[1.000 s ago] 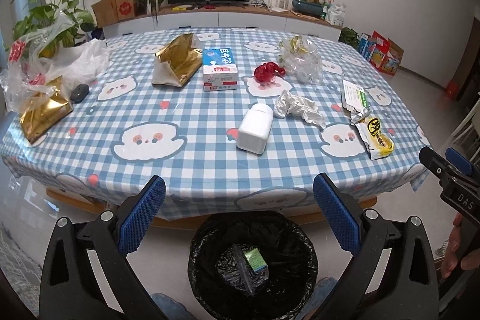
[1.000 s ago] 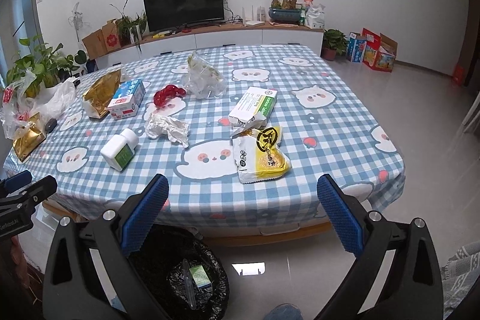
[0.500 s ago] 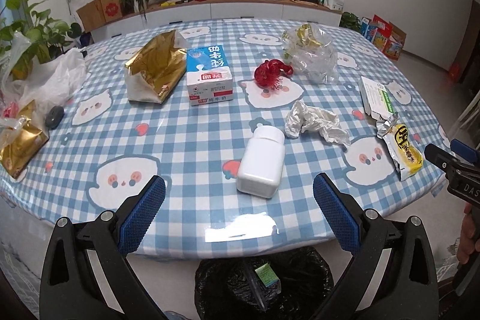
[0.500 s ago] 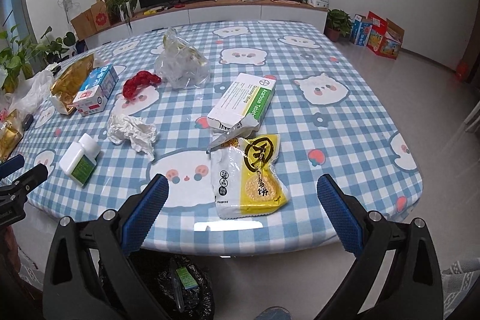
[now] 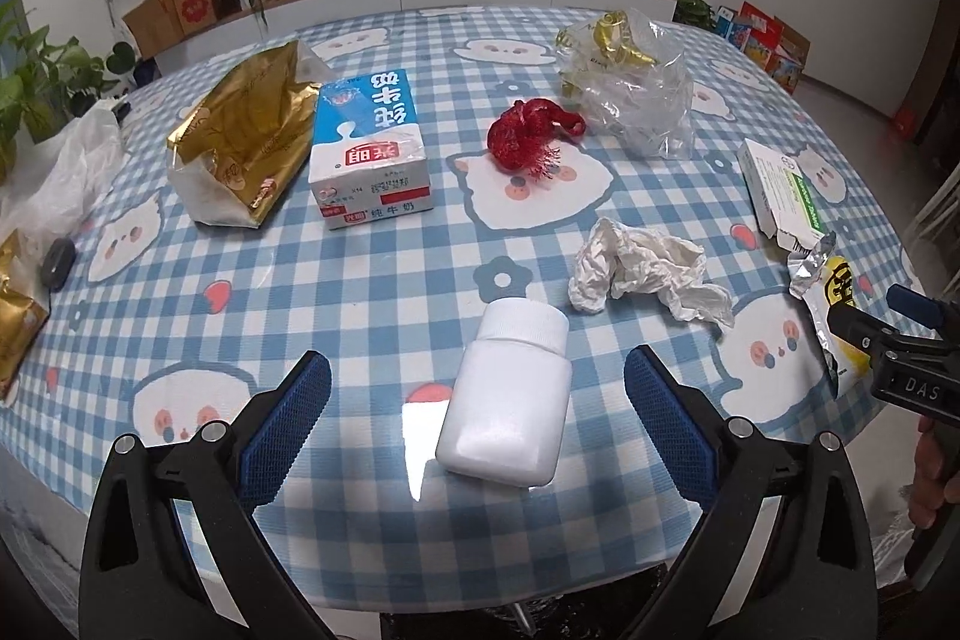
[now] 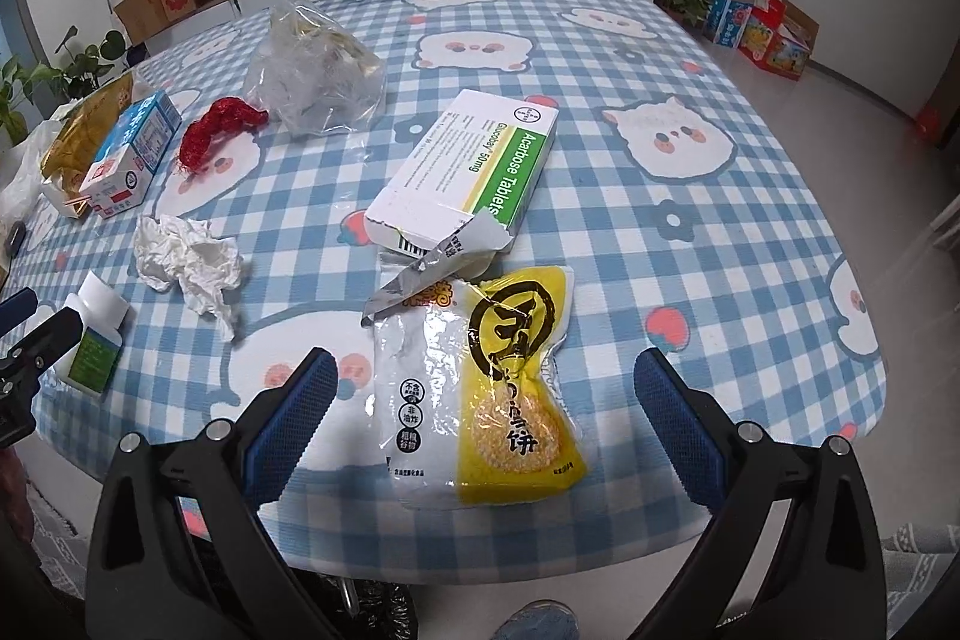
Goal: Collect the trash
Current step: 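Grasp the white pill bottle with the left tool while the right tool grasps the yellow snack packet, then lift the white bottle and yellow packet and carry both over the black bin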
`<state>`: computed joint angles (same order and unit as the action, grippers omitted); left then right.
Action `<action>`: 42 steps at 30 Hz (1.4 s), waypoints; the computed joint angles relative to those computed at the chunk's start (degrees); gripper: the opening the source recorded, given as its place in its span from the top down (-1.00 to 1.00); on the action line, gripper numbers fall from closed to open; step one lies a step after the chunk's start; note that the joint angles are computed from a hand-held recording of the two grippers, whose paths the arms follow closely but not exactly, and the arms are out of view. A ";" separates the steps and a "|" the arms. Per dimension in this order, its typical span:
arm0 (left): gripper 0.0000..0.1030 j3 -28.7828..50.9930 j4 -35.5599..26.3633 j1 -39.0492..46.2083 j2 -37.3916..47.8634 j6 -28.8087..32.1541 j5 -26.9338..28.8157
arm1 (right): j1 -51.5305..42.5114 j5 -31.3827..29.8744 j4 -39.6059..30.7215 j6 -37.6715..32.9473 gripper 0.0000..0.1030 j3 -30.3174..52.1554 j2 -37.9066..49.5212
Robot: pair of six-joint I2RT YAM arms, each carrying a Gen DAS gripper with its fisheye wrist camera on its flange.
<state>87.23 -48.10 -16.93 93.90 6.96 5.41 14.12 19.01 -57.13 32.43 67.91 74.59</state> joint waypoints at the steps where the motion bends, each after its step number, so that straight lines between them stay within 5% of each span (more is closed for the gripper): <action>1: -0.86 0.16 -0.02 -0.07 0.47 -0.09 0.07 | -0.39 -0.53 0.17 0.01 -0.85 -0.01 0.33; 14: -0.52 0.53 -1.67 -0.11 3.76 -1.34 1.43 | -2.96 -4.78 0.67 -0.38 -0.40 -0.43 3.13; 23: -0.11 0.99 -2.33 -0.15 4.88 -1.71 0.82 | -3.28 -3.81 -1.53 0.50 -0.10 0.63 3.42; 25: 0.15 1.17 -2.38 -0.22 4.88 -1.72 0.16 | -3.37 -3.78 -1.78 0.64 -0.01 0.70 3.32; 29: 0.17 1.31 -2.38 -0.19 4.95 -1.63 -0.28 | -3.63 -4.87 -2.45 0.49 0.46 1.22 2.87; 32: 0.18 1.15 -2.36 -0.22 4.77 -1.73 -0.51 | -3.19 -5.01 -2.70 0.69 0.59 1.43 2.86; 42: 0.18 0.40 -2.18 -0.34 4.08 -2.45 -1.53 | -2.85 -4.62 -2.64 0.98 0.64 1.02 1.80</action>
